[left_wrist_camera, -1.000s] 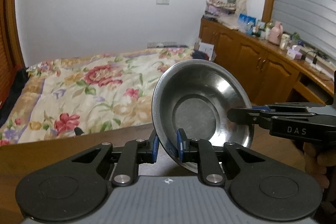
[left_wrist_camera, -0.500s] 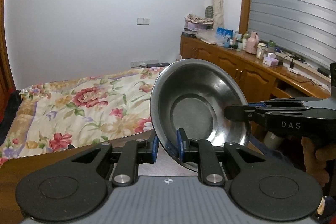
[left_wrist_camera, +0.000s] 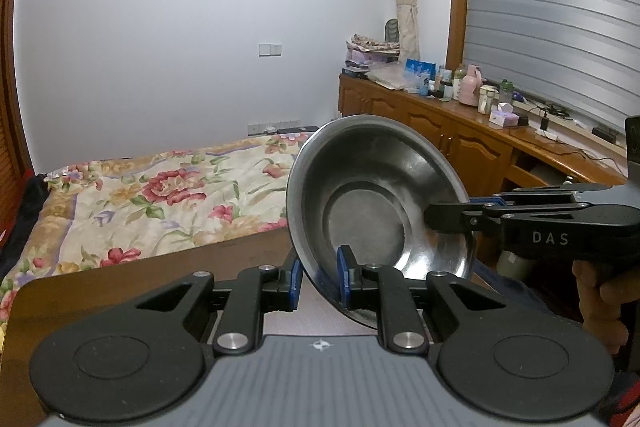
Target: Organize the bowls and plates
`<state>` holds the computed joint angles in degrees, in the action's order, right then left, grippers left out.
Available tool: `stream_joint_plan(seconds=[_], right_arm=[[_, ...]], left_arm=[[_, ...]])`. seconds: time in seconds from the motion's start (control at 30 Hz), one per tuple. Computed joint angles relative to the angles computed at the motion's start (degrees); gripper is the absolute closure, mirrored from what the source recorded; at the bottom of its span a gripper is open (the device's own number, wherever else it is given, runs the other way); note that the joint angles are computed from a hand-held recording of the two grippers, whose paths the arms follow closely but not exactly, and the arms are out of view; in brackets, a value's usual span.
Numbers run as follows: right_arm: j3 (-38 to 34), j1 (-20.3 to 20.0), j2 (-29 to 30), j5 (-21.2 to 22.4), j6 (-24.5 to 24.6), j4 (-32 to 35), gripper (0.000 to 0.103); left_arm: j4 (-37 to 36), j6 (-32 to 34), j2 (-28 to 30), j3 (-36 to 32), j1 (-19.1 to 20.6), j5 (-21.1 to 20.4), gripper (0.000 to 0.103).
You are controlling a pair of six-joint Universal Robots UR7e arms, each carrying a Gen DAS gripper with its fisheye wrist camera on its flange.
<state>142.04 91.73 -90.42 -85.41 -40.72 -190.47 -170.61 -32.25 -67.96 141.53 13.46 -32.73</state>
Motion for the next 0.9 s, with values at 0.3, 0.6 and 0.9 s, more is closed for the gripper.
stream_joint_plan(seconds=[0.3,0.6,0.9], right_arm=[[3.03,-0.72,-5.26,1.03,0.08,2.56,0.089],[5.87,-3.42,-10.32,3.06,-1.19,7.62,0.088],[8.41,-5.3,-15.01,4.91,-1.69,12.14,0.089]], left_arm=[[8.11,-9.41,-3.63,2.55,-5.63,0.37,0.083],[12.2,-16.2,-5.33,5.25,-10.4,0.19,0.084],[16.11,-22.44,-7.28,8.17,-13.08,-1.76,0.083]])
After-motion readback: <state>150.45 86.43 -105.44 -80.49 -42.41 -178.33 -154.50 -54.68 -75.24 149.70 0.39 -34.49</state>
